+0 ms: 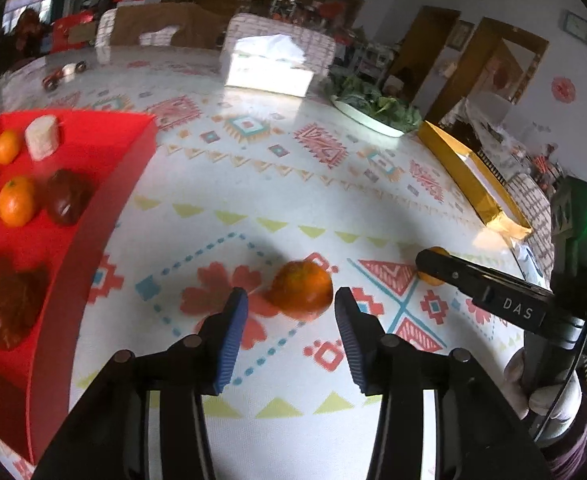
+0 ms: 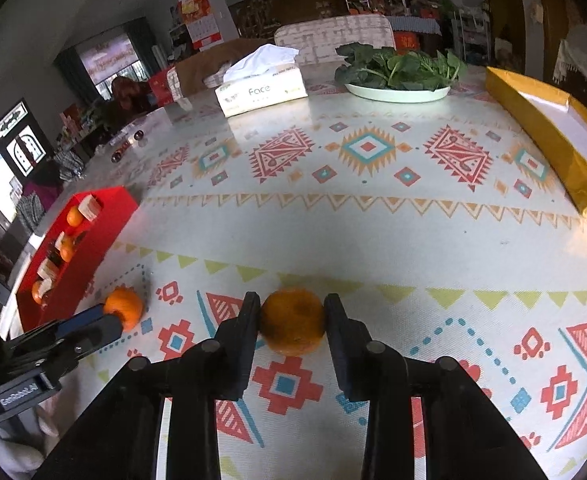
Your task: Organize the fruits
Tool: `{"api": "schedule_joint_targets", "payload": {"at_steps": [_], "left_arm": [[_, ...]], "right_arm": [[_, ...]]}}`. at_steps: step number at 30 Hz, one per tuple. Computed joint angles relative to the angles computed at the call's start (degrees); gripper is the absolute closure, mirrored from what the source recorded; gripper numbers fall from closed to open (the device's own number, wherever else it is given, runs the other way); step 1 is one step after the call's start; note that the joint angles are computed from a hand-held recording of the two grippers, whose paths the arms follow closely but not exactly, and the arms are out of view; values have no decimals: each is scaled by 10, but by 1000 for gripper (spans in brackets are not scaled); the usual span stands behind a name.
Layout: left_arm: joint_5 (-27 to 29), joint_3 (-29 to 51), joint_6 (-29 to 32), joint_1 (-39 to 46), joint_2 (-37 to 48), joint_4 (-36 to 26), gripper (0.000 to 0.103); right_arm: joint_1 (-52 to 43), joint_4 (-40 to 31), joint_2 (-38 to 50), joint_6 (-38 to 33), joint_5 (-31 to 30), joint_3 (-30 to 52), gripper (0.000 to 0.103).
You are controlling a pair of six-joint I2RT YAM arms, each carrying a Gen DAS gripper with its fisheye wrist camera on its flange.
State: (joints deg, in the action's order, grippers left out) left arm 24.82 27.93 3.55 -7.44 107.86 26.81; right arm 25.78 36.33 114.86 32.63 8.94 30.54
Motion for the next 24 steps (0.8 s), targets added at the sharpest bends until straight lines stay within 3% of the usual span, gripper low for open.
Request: {"api": "schedule_joint_targets", "payload": {"at_steps": [7, 9, 15, 20, 24], "left_arm": [[-54, 19, -7, -50, 7, -5, 57], [-72, 18, -4, -60, 6, -8, 70], [-73, -1, -10, -52, -5, 21, 72], [-34, -45, -22, -15, -43, 46, 72], [23, -87, -17, 52, -112, 33, 72]], "right_arm": [[-2, 9, 3, 3, -11, -1, 67], [-2, 9, 4, 3, -11, -1, 66], [-2, 9, 3, 3, -11, -1, 66], [-1, 23, -1, 11, -2, -12, 67], [21, 49, -19, 11, 40, -36, 67]]}}
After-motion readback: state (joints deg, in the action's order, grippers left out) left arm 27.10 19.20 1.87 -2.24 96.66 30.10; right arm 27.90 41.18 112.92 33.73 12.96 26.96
